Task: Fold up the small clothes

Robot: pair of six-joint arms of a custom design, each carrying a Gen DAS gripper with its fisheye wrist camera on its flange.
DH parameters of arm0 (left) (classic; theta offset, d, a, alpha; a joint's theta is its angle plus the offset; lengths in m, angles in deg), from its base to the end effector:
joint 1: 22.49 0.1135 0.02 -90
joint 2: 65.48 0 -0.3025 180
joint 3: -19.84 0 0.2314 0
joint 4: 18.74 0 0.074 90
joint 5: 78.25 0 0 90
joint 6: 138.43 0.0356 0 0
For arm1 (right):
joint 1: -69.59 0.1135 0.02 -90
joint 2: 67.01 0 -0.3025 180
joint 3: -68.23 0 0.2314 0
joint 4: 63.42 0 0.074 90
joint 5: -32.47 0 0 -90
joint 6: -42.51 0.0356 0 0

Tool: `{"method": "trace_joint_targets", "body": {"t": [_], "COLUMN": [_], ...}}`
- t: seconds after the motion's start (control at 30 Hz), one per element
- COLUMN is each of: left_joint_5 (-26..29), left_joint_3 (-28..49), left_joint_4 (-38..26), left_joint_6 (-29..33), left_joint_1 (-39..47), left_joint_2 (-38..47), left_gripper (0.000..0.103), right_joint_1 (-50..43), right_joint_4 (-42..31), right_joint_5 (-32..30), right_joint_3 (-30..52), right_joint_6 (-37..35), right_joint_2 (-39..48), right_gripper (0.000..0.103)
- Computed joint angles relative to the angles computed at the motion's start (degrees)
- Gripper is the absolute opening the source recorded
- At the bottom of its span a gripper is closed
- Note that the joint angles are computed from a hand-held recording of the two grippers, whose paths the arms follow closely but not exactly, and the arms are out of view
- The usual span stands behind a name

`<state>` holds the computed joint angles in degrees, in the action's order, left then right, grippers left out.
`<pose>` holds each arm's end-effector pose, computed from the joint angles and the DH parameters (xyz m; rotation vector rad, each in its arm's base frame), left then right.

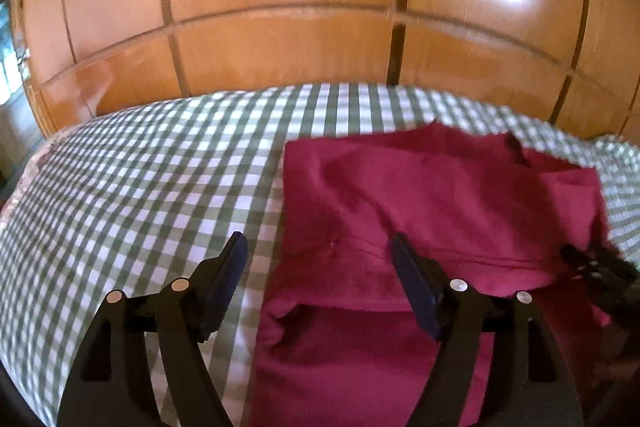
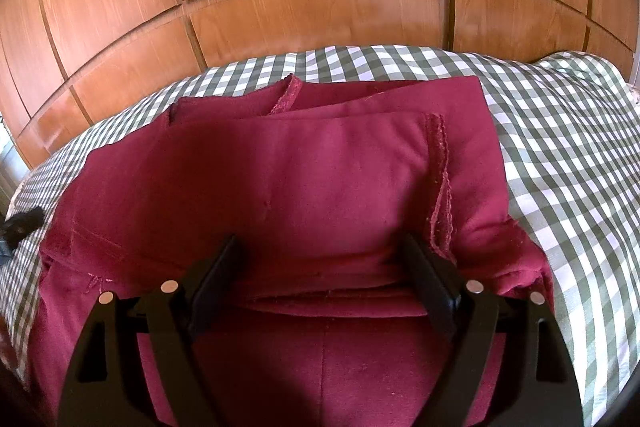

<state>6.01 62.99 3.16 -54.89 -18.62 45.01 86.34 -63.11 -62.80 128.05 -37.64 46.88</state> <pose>0.2909 0.0232 0.1054 -0.2608 2.3464 0.0964 0.3275 0.1020 0.1144 -0.1903 2.5230 0.3038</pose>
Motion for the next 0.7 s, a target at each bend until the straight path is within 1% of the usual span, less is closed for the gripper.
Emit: {"method": "trace_joint_targets", "body": {"t": [0.03, 0.13, 0.17, 0.2, 0.37, 0.53, 0.63, 0.67, 0.7], "left_joint_5": [0.69, 0.51, 0.53, 0.64, 0.86, 2.65, 3.1, 3.35, 3.54], "left_joint_3": [-1.67, -4.47, -5.06, -5.93, -11.6, -16.8, -19.92, -20.69, -21.4], "left_joint_4": [0.35, -0.62, -2.53, -2.83, -2.43, -2.54, -1.8, -1.74, -1.48], "left_joint_6": [-0.75, -2.01, -2.27, -2.25, -2.22, -2.04, -1.24, -0.66, -0.25], "left_joint_1": [0.39, 0.47, 0.83, 1.13, 2.47, 5.31, 6.49, 6.94, 7.24], "left_joint_2": [-2.12, -6.35, -7.99, -8.95, -13.68, -17.74, -19.58, -20.09, -20.32], "left_gripper": [0.073, 0.073, 0.073, 0.073, 0.073, 0.073, 0.073, 0.073, 0.073], "right_joint_1": [0.0, 0.05, 0.03, 0.06, 0.45, 1.52, 2.26, 2.25, 2.1], "right_joint_4": [0.0, -0.07, -0.07, -0.1, -0.48, -2.94, -5.64, -6.78, -7.46], "right_joint_5": [0.0, 0.07, 0.04, 0.1, 0.84, 3.09, 4.74, 4.39, 3.52], "right_joint_3": [0.0, 0.05, 0.04, 0.05, 0.18, 1.19, 1.33, 0.89, 0.38], "right_joint_6": [0.0, 0.04, 0.04, 0.05, -0.08, -0.53, 0.0, 1.37, 2.56], "right_joint_2": [0.0, 0.0, -0.02, -0.03, -0.15, -0.62, -2.57, -3.82, -4.81], "right_gripper": [0.083, 0.083, 0.083, 0.083, 0.084, 0.085, 0.089, 0.093, 0.094]}}
